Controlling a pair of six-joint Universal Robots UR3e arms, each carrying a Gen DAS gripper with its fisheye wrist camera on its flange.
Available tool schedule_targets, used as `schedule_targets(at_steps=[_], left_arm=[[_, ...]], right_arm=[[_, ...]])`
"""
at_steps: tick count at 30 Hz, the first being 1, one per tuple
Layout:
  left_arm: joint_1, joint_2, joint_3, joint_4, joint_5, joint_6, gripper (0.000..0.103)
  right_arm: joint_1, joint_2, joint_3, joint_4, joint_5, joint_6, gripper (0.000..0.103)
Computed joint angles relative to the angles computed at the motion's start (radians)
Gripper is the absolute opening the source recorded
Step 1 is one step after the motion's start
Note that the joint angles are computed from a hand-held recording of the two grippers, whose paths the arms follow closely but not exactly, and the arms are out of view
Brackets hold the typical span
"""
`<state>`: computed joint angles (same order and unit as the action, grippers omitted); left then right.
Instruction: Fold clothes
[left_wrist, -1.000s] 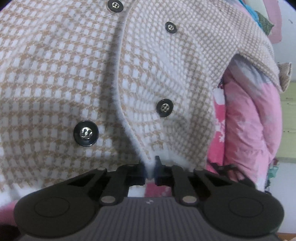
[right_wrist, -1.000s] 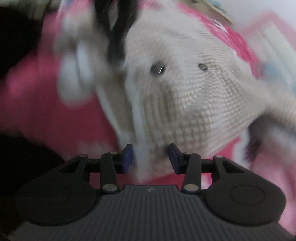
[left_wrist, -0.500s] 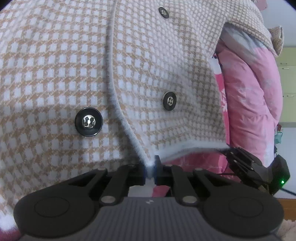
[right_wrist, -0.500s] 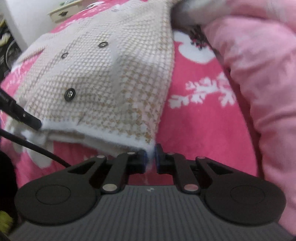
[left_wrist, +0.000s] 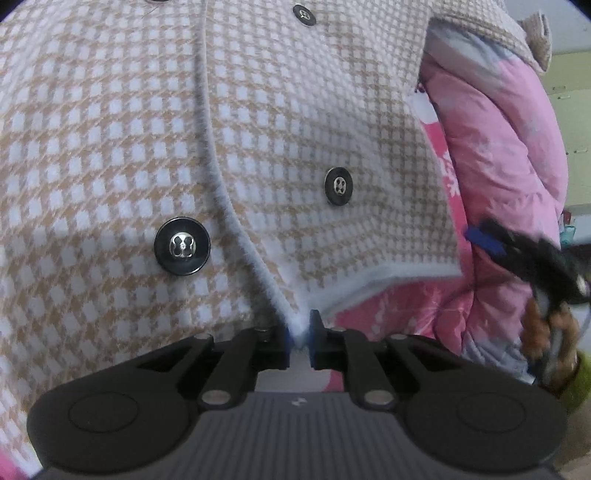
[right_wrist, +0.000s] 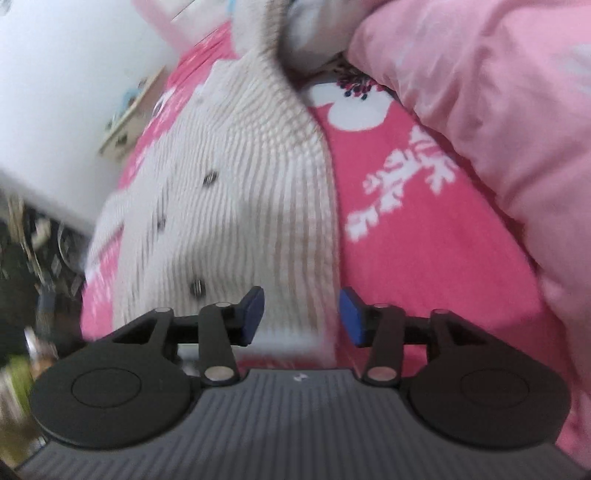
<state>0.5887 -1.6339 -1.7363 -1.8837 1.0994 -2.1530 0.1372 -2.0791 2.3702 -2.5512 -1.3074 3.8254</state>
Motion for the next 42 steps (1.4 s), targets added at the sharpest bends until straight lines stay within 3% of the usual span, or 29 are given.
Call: schedule_targets(at_steps=[1,2,4,5,6,7,10,16,20,23,26,27,29,31,33,36,40,42], left_arm=[[-0.001,-0.003,0.005,-0.009,-0.003,-0.008,0.023],[0.004,-0.008,0.009,-0.020,-0.009,-0.017,0.039],[0.024,-0.022,0.015,-0.047,-0.027,-0.033,0.054],[0.034,-0.029,0.018,-0.060,-0.036,-0.041,0.055],[0.044,-0.036,0.021,-0.072,-0.046,-0.049,0.055],[0.051,-0.037,0.018,-0.072,-0.051,-0.056,0.048],[0.064,-0.032,0.001,-0.057,-0.056,-0.063,0.007],[0.053,-0.072,0.034,-0.101,-0.008,-0.044,0.006],[0.046,-0.060,0.074,-0.141,0.013,0.022,0.006],[0.013,-0.059,0.041,-0.055,0.068,-0.030,0.006],[0.004,-0.056,0.042,-0.050,0.100,-0.028,0.009],[0.006,-0.034,0.042,-0.057,0.116,-0.009,0.012],[0.028,0.015,0.035,-0.073,0.148,0.031,0.039],[0.073,0.056,0.045,-0.100,0.165,0.052,0.041],[0.118,0.071,0.085,-0.133,0.131,0.031,0.041],[0.167,0.080,0.126,-0.111,0.007,0.000,0.041],[0.094,0.030,0.129,0.005,-0.165,-0.057,0.040],[0.013,0.006,0.088,0.120,-0.168,-0.108,0.040]], right_arm=[[-0.017,0.063,-0.008,-0.039,0.011,0.017,0.048],[-0.042,0.124,-0.005,-0.086,0.041,0.038,0.048],[-0.073,0.234,-0.009,-0.155,0.093,0.062,0.048],[-0.078,0.278,-0.017,-0.171,0.112,0.059,0.046],[-0.084,0.322,-0.026,-0.184,0.130,0.056,0.030],[-0.062,0.346,-0.056,-0.156,0.103,0.044,0.010],[-0.004,0.309,-0.083,-0.108,0.004,0.053,0.006],[0.070,0.179,-0.063,-0.024,-0.138,0.108,0.005],[0.093,0.175,-0.074,-0.022,-0.168,0.150,0.005],[0.101,0.174,-0.080,-0.017,-0.178,0.136,0.005],[0.083,0.215,-0.062,-0.014,-0.157,0.092,0.007],[0.086,0.215,-0.076,0.015,-0.169,0.077,0.009],[0.095,0.211,-0.110,0.080,-0.200,0.048,0.015],[0.129,0.194,-0.187,0.216,-0.279,0.037,0.017],[0.155,0.166,-0.242,0.283,-0.351,0.017,0.018],[0.169,0.200,-0.312,0.219,-0.395,-0.089,0.018],[0.214,0.502,-0.488,-0.066,-0.410,-0.375,0.018],[0.221,0.685,-0.615,-0.169,-0.355,-0.492,0.017]])
